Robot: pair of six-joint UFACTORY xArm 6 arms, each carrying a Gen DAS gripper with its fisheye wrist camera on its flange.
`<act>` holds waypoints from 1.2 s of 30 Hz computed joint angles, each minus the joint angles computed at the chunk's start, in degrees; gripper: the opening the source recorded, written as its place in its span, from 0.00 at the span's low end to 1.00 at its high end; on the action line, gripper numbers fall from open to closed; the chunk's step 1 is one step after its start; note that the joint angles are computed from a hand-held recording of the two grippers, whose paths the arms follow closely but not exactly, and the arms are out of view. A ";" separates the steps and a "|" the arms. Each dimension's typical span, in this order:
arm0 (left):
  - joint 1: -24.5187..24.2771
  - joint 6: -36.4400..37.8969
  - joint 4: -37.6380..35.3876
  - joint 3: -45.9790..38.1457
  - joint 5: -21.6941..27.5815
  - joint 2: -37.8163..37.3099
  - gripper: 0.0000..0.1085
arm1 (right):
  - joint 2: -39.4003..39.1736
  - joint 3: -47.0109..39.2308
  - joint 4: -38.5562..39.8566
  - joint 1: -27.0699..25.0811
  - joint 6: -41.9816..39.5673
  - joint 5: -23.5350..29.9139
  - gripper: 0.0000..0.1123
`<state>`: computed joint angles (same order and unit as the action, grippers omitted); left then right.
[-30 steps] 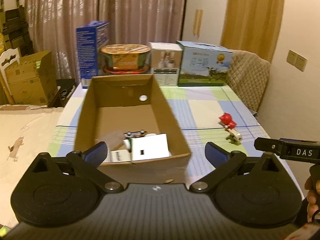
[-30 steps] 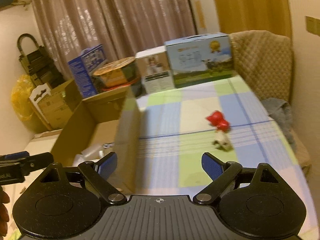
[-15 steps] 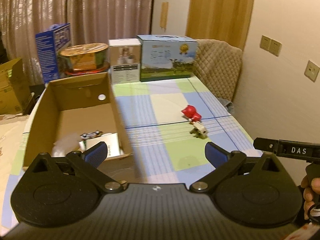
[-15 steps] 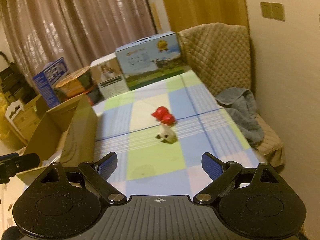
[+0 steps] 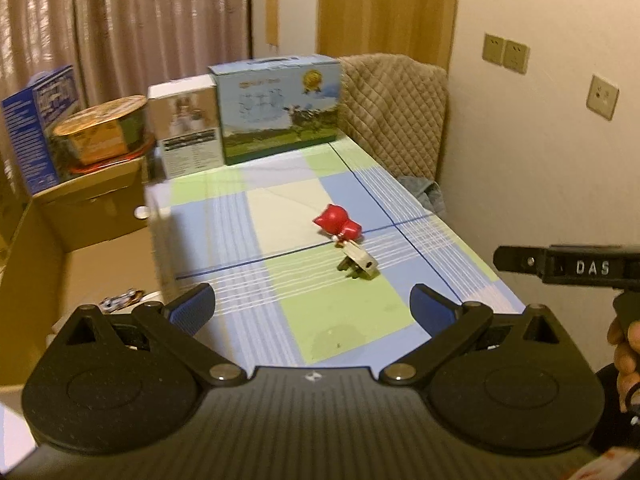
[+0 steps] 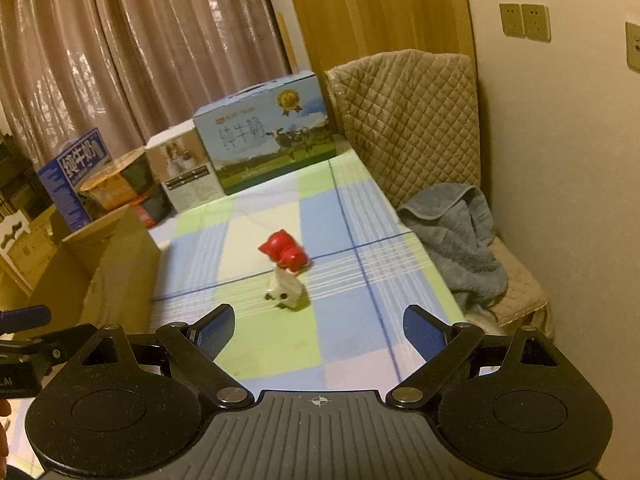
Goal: Organize rigid objects
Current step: 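Move both open tools back toward the red figurine and white plug, then close the left tool on the white plug adapter and lift it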
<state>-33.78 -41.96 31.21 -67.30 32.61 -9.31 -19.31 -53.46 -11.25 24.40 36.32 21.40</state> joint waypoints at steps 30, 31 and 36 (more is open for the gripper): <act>0.62 -0.59 17.28 -26.15 -8.57 38.13 0.72 | 27.85 -14.46 27.35 -6.20 -33.20 -9.92 0.46; 0.44 -0.29 18.03 -27.24 -8.26 39.06 0.70 | 28.14 -14.76 27.90 -6.25 -33.62 -9.86 0.46; -0.02 1.27 20.42 -31.70 -6.77 42.80 0.58 | 28.81 -15.44 27.77 -6.50 -33.51 -9.40 0.46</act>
